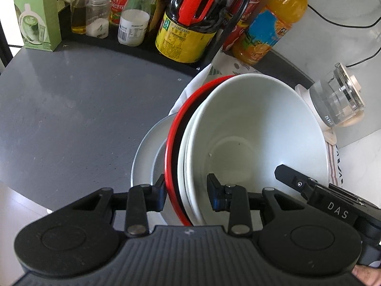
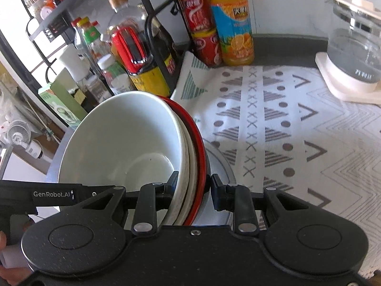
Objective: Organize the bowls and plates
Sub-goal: 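Carry the red bowl stack with both tools onto the plate stack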
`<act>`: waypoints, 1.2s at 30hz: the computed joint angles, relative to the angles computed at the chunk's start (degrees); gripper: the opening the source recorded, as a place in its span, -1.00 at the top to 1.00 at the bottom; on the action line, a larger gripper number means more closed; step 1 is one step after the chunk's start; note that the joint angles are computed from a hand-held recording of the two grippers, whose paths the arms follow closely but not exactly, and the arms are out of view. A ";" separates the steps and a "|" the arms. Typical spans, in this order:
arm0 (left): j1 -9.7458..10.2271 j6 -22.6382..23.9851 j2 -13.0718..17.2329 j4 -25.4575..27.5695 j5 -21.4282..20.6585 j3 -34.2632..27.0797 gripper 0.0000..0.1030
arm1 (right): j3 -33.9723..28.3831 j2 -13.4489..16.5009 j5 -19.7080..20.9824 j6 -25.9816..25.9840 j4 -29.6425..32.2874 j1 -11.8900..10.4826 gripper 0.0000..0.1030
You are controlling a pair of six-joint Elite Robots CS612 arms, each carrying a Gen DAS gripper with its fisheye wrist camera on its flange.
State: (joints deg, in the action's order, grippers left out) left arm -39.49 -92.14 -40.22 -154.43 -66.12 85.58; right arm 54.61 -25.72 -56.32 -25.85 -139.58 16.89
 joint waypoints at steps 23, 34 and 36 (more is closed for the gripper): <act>2.07 11.58 1.17 -10.23 -5.99 2.50 0.30 | 3.76 -0.59 -5.05 10.10 -5.68 0.73 0.46; 1.80 18.53 0.60 -10.16 -3.33 3.02 0.15 | 9.83 -2.69 -4.25 15.62 -15.95 0.45 -0.14; 1.61 17.69 0.08 -9.82 -2.33 3.53 -0.01 | 10.73 -3.05 -4.16 17.19 -17.65 0.24 -0.41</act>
State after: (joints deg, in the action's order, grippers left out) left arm -37.88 -74.44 -40.14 -164.25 -68.46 89.11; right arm 65.34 -28.77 -60.48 -8.66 -157.24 17.13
